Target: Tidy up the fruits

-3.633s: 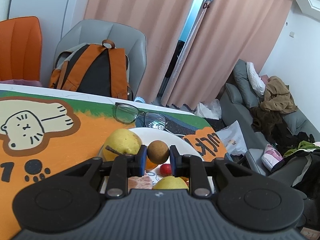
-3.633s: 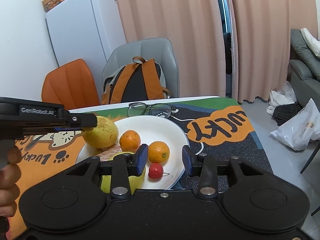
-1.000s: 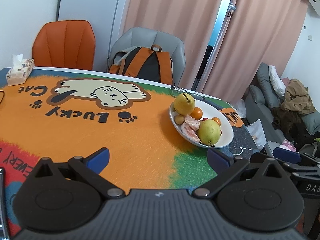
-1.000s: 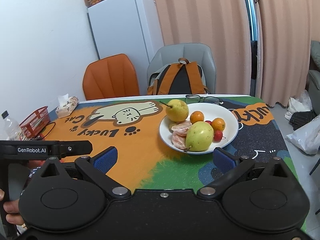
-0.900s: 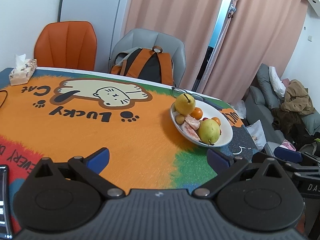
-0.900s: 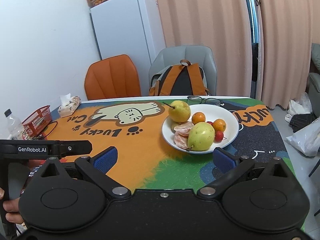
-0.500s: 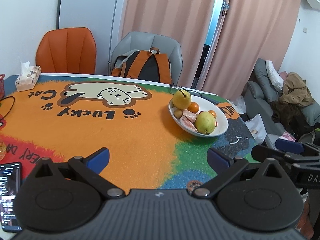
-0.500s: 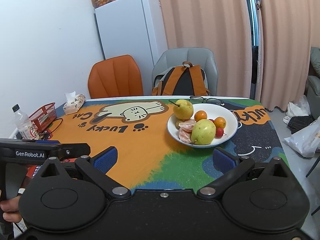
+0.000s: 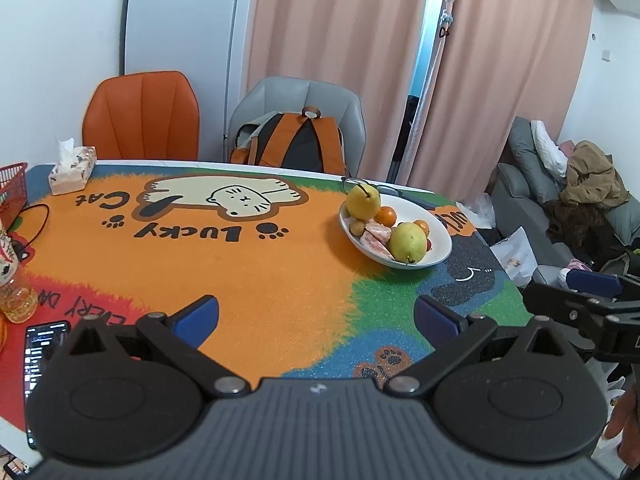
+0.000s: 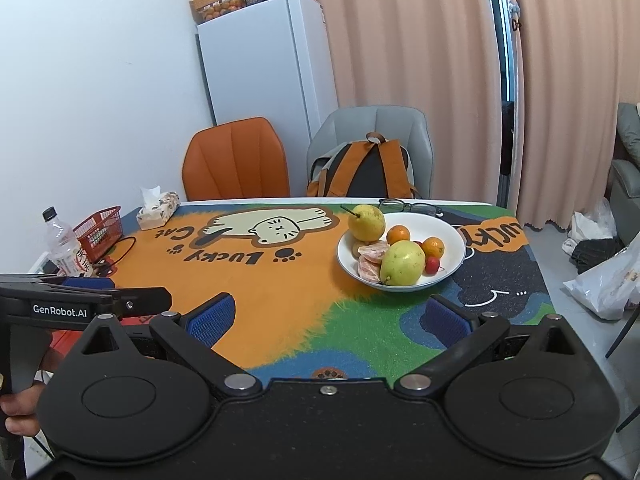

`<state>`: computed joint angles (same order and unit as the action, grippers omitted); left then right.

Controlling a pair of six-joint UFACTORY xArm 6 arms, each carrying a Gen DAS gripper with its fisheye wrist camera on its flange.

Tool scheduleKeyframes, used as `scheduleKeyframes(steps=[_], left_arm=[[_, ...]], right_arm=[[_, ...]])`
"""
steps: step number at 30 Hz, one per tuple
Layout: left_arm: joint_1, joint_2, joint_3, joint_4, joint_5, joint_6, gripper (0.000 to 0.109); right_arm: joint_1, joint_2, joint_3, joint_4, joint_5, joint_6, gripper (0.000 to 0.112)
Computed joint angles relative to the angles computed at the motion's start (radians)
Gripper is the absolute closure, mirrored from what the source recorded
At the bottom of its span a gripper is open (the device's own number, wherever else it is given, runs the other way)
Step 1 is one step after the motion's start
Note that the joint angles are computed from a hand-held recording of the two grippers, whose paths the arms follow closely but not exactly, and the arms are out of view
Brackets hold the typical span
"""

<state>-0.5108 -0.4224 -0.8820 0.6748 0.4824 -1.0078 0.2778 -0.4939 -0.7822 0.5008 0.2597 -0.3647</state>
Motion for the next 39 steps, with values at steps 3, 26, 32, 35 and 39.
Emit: scheduleKeyframes(steps=[3, 26, 32, 35, 39], left_arm=[[0.001, -0.006, 0.005, 0.011, -0.001, -0.005, 0.006], [0.018, -0.039, 0.047, -0.011, -0.018, 0.003, 0.006], [0.017, -0.037, 0.046, -0.005, -0.016, -0.005, 0.006], [0.019, -0.039, 0.050, 0.000, -0.022, -0.015, 0.006], [0.023, -0.040, 0.054, -0.004, -0.024, -0.019, 0.006]], right_arm=[[0.001, -0.001, -0.001, -0.021, 0.000, 0.016, 0.009], [0.018, 0.003, 0.006, -0.048, -0.004, 0.031, 0.009], [0.018, 0.004, 0.008, -0.055, -0.006, 0.040, 0.009], [0.018, 0.008, 0.007, -0.076, -0.007, 0.057, 0.009], [0.020, 0.011, 0.002, -0.051, 0.004, 0.035, 0.009]])
